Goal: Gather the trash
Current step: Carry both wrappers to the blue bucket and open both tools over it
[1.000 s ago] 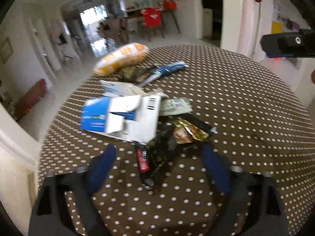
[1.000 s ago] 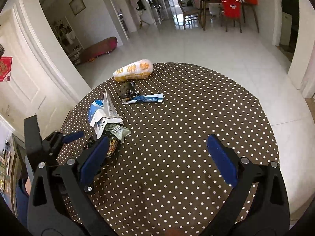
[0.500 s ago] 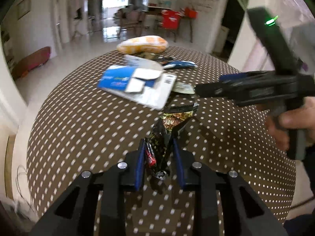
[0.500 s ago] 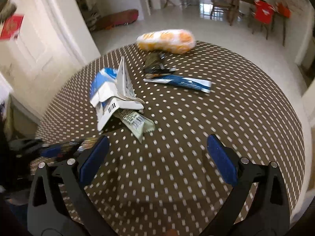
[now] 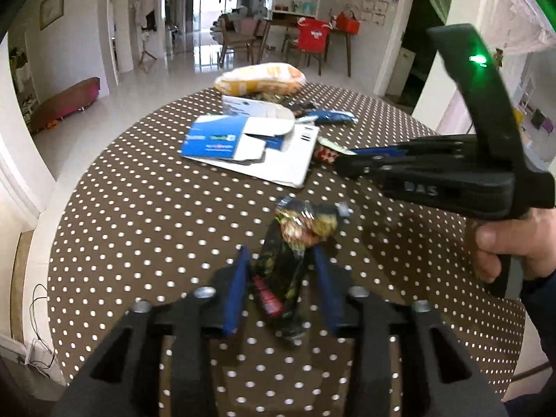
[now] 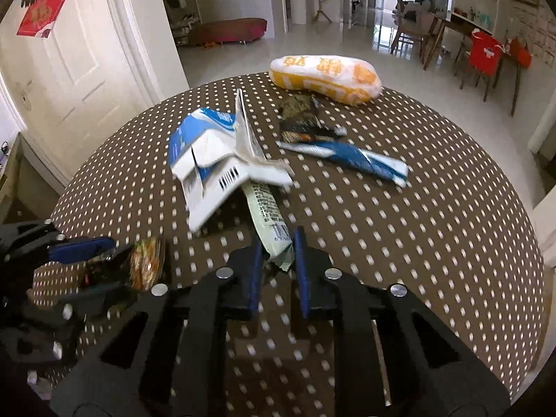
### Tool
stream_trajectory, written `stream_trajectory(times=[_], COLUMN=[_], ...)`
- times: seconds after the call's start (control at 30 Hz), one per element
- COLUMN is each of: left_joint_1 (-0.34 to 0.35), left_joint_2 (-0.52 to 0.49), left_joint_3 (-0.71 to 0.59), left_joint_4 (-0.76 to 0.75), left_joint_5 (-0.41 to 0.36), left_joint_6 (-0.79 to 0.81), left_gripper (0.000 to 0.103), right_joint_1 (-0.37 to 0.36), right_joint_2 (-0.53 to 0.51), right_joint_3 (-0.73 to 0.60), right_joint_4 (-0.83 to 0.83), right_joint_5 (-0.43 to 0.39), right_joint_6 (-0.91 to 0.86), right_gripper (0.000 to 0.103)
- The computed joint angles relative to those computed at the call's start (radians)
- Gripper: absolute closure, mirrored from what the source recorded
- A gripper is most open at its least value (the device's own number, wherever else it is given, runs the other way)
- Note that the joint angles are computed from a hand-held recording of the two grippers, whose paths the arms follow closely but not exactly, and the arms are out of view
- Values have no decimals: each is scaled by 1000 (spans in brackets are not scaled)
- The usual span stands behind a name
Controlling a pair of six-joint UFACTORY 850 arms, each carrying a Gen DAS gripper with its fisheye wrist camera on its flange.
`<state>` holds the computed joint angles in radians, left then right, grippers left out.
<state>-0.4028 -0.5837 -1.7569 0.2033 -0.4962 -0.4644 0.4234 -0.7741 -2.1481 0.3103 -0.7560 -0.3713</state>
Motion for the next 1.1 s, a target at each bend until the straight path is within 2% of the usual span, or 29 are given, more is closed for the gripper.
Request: stream_trajectory(times=[0.2, 0.47, 0.6, 0.77, 1.1], left_joint_1=[-19, -64, -85, -105, -157], left_joint_2=[-7, -19, -54, -113, -284], left_joint_3=[-15, -62, -142, -255, -553], left_joint_4=[48, 134, 145, 124, 33], left_joint_5=[-24, -37, -31, -38, -108], left_joint_6=[-87, -206, -229, -222, -107], left_gripper=[80, 82, 82, 82, 83], right_joint_1=[-47, -113, -155, -200, -324], right_joint_2=[111, 259, 320, 343, 459], right_joint_3=[173, 371, 432, 442, 578], right_joint_4=[101, 234, 304, 328, 430], right_joint_5=[24, 105, 136, 141, 183], right_joint_6=[-59, -105, -140, -150, -208], right_gripper=[86, 87, 87, 87, 87])
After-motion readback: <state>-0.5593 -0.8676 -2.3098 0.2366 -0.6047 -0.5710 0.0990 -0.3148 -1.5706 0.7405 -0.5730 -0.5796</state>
